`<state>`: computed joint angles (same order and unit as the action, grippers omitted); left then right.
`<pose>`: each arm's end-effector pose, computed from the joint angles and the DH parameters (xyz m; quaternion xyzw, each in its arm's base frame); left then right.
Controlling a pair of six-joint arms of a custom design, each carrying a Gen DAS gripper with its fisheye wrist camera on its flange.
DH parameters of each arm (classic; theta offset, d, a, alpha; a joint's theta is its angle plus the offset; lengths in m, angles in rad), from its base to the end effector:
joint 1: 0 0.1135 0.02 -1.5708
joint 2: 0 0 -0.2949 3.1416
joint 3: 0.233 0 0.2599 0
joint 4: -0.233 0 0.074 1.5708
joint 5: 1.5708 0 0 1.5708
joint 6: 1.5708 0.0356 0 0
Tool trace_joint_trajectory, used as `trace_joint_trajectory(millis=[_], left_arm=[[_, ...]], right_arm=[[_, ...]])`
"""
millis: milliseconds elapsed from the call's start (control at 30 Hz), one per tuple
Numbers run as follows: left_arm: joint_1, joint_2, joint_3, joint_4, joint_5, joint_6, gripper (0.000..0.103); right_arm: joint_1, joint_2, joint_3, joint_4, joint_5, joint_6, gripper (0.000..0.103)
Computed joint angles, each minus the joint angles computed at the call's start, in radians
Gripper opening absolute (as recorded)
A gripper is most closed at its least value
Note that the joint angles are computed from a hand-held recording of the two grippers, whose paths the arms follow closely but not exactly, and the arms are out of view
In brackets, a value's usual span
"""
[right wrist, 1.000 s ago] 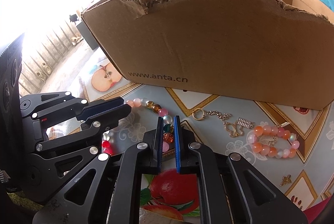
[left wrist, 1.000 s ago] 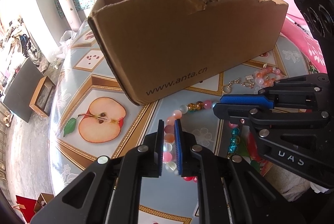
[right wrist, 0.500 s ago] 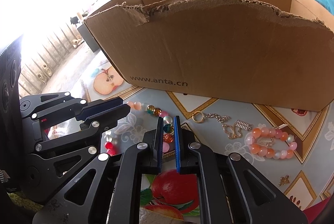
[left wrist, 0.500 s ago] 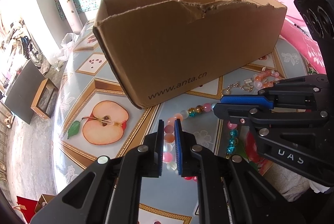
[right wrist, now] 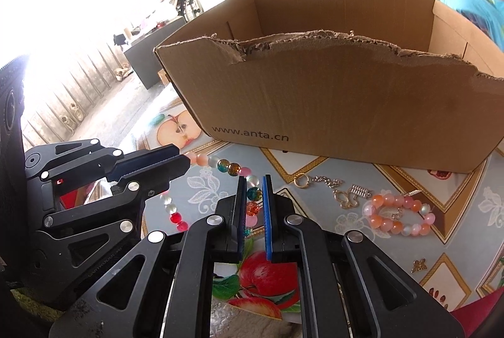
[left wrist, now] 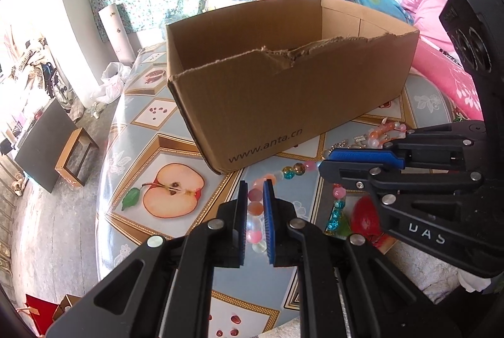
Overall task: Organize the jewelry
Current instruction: 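Lift the beaded bracelet with both grippers toward the box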
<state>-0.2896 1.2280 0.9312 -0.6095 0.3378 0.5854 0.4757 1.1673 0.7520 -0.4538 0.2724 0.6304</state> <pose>0.2330 -0.0817 0.2900 0.4445 0.8209 -0.1098 0.3414 0.2086 0.0967 0.2549 0.1184 0.9240 0.0704 0.3567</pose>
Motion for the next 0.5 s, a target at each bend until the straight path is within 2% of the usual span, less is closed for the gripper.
trace_joint_trajectory(millis=[333,500], left_arm=[[-0.009,-0.111,-0.008,-0.018,0.020,-0.024,0.009],[-0.016,-0.154,0.001,-0.029,0.041,-0.026,0.009]], right_arm=[[0.098,-0.115,-0.016,-0.062,0.106,0.037,0.008],[0.185,-0.181,-0.017,-0.125,0.202,0.086,0.008]])
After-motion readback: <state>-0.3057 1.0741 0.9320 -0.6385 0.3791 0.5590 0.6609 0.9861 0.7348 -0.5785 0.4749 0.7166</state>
